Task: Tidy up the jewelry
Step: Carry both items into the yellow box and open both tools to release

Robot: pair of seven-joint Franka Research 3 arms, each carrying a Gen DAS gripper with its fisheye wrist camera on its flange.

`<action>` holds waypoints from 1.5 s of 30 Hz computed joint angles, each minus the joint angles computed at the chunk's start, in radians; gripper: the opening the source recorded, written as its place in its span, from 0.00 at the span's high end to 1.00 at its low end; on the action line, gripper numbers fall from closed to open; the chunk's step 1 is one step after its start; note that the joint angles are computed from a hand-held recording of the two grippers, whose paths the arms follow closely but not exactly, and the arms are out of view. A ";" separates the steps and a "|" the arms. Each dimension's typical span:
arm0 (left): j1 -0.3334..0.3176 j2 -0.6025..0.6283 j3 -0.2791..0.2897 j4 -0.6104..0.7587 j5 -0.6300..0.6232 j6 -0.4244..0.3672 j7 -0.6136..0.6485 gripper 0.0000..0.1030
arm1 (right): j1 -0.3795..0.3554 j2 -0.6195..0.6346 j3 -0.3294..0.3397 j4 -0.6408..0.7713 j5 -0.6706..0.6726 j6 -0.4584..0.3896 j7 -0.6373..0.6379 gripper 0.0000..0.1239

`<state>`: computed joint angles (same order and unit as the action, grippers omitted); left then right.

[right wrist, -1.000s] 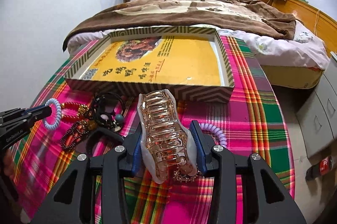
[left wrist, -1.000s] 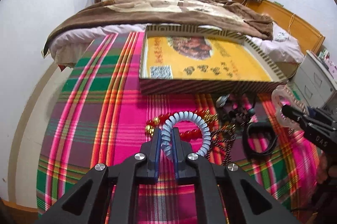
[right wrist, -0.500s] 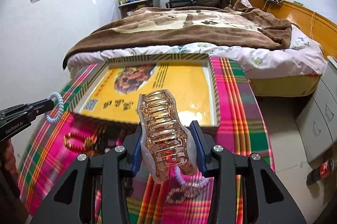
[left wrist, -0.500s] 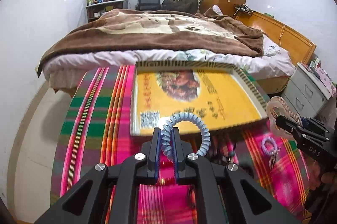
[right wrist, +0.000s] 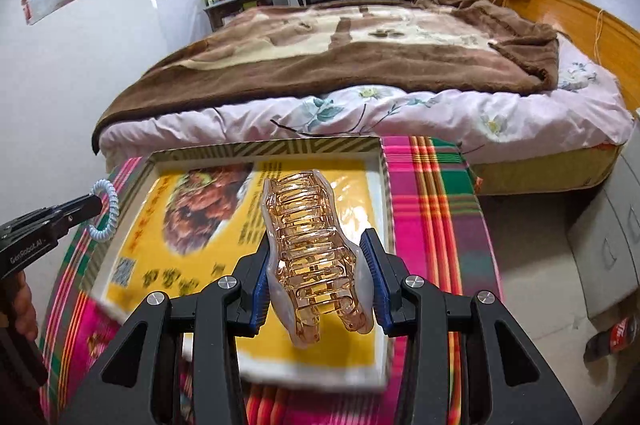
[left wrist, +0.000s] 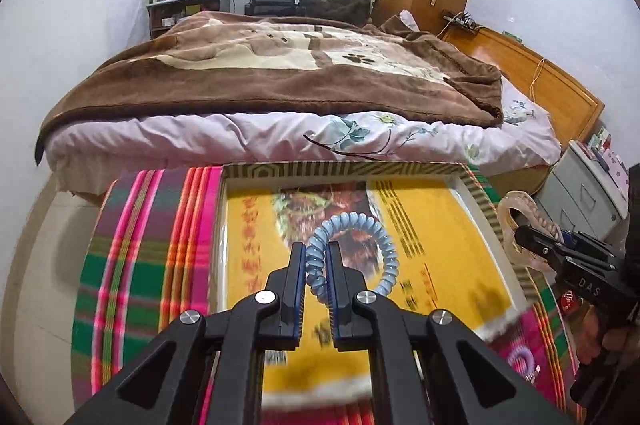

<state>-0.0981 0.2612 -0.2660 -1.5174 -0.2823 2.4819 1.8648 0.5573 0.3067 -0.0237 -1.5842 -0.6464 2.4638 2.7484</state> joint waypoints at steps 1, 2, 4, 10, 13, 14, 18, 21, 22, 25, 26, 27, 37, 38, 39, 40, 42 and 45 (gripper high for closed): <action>-0.003 0.026 0.000 0.031 0.001 -0.014 -0.009 0.91 | -0.025 0.024 0.009 0.022 0.048 0.017 -0.041 0.66; -0.005 0.065 -0.001 0.082 0.004 -0.043 -0.019 0.91 | -0.039 0.041 0.011 0.035 0.084 0.038 -0.062 0.66; -0.020 0.139 0.007 0.176 0.043 -0.086 -0.062 0.91 | -0.067 0.077 0.015 0.063 0.174 0.072 -0.111 0.66; -0.044 0.272 0.012 0.335 0.141 -0.147 -0.125 0.91 | -0.074 0.171 -0.011 0.168 0.308 0.060 -0.215 0.66; -0.050 0.310 0.009 0.377 0.165 -0.167 -0.141 0.91 | -0.066 0.200 -0.029 0.205 0.342 0.050 -0.242 0.66; -0.054 0.325 0.013 0.394 0.178 -0.176 -0.150 0.91 | -0.068 0.207 -0.030 0.210 0.356 0.056 -0.253 0.66; -0.055 0.364 0.009 0.439 0.192 -0.213 -0.165 0.91 | -0.065 0.239 -0.040 0.249 0.400 0.039 -0.284 0.66; -0.053 0.369 0.007 0.439 0.196 -0.212 -0.173 0.91 | -0.054 0.247 -0.055 0.259 0.399 0.035 -0.286 0.66; -0.053 0.372 0.006 0.443 0.197 -0.215 -0.172 0.90 | -0.049 0.252 -0.060 0.269 0.394 0.027 -0.288 0.66; -0.056 0.377 0.010 0.447 0.206 -0.221 -0.182 0.89 | -0.038 0.274 -0.072 0.307 0.377 -0.004 -0.298 0.66; -0.057 0.381 0.010 0.451 0.208 -0.223 -0.184 0.88 | -0.036 0.279 -0.073 0.315 0.371 -0.010 -0.305 0.66; -0.059 0.385 0.011 0.457 0.211 -0.227 -0.187 0.83 | -0.035 0.281 -0.074 0.319 0.368 -0.012 -0.309 0.66; -0.051 0.350 0.004 0.407 0.204 -0.191 -0.186 0.45 | -0.002 0.291 -0.098 0.342 0.301 -0.037 -0.303 0.55; -0.053 0.341 0.007 0.395 0.209 -0.182 -0.191 0.45 | 0.000 0.287 -0.098 0.337 0.295 -0.032 -0.299 0.54; -0.052 0.333 0.007 0.384 0.211 -0.177 -0.190 0.43 | 0.001 0.282 -0.098 0.329 0.288 -0.024 -0.296 0.53; -0.051 0.326 0.007 0.377 0.211 -0.177 -0.189 0.42 | 0.004 0.278 -0.100 0.325 0.282 -0.022 -0.289 0.53; -0.034 0.301 -0.006 0.345 0.188 -0.167 -0.174 0.40 | 0.008 0.268 -0.101 0.313 0.270 -0.016 -0.278 0.52; -0.019 0.241 -0.012 0.266 0.166 -0.117 -0.162 0.35 | 0.025 0.238 -0.110 0.275 0.234 0.007 -0.237 0.52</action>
